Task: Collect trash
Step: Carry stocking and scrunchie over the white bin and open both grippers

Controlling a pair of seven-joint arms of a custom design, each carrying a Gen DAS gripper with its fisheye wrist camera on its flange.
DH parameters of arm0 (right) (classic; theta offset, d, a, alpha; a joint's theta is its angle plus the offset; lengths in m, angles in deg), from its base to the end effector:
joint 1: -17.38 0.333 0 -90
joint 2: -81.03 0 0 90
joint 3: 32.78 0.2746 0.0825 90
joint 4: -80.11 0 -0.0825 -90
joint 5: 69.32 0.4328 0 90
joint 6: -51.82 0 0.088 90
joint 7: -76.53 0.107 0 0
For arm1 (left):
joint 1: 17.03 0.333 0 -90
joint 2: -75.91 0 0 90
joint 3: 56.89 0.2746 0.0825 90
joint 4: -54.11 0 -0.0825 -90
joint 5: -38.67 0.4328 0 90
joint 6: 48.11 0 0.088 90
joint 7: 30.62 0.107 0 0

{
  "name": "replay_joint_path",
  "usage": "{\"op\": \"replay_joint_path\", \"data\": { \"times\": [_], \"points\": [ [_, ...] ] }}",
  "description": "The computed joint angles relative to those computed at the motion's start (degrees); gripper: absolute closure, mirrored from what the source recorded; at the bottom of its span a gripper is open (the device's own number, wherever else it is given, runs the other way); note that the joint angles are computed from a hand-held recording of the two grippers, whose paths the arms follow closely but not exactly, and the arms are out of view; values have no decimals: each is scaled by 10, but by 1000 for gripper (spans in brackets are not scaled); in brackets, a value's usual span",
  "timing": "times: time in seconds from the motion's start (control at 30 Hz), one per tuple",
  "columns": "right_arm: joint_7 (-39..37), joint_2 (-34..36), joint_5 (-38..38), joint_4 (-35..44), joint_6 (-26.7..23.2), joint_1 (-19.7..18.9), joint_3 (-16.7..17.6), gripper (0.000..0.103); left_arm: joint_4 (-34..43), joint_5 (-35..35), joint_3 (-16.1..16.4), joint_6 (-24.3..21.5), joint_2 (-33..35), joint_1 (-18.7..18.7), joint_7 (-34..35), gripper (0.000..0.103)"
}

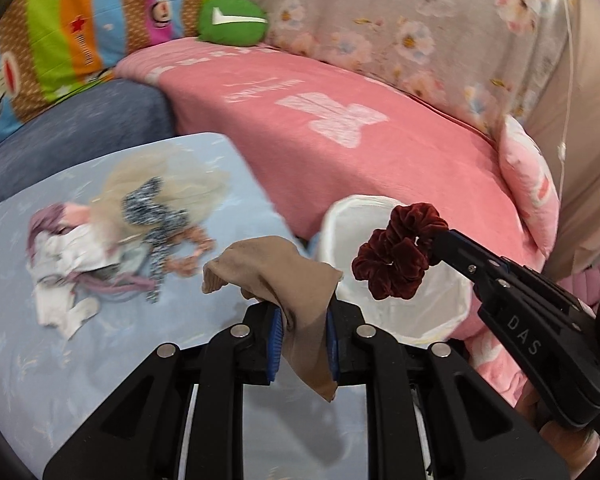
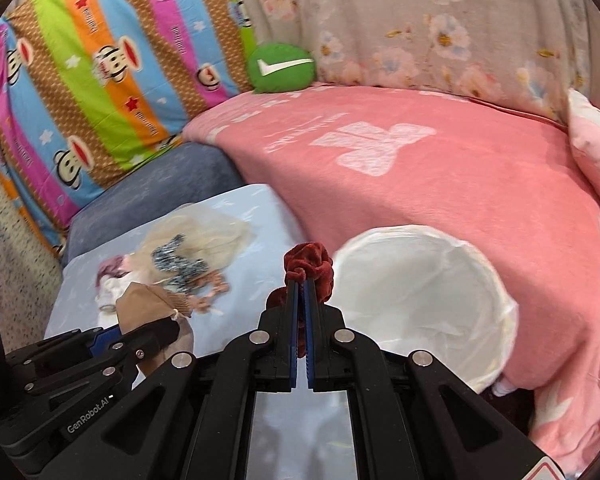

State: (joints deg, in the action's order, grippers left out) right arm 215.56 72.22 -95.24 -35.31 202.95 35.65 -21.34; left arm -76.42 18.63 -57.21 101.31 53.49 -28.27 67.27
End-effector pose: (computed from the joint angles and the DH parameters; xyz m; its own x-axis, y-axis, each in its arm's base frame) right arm 0.5265 0.3193 0.5530 0.0555 -0.9851 -0.1629 -0.6766 0.0829 -0.7317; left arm 0.5352 -0.1022 0.5387 -0.1898 -0.9529 0.2367 -0.7600 -0.0101 -0.6499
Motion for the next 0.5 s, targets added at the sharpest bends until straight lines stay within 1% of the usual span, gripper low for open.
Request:
{"op": "replay_joint_path", "data": {
  "times": [0.07,0.2,0.3,0.4,0.47,0.5],
  "points": [
    [5,-16,-5,-18,0,-9,-6,100,23,-17,0,-7,23,-17,19,85],
    [14,-41,-6,-48,4,-32,-10,100,56,-45,-12,-15,56,-31,51,85],
    [15,-54,-3,-64,9,-51,-10,100,82,-61,-24,-25,78,-32,63,84],
    [13,-61,3,-74,14,-65,-10,100,108,-87,-31,-49,102,-29,75,82],
    [12,-61,6,-77,17,-73,-9,100,124,-78,-44,-54,117,-21,70,80],
    [11,-59,8,-76,17,-76,-9,100,126,-68,-50,-48,121,-17,64,77]
  ]
}}
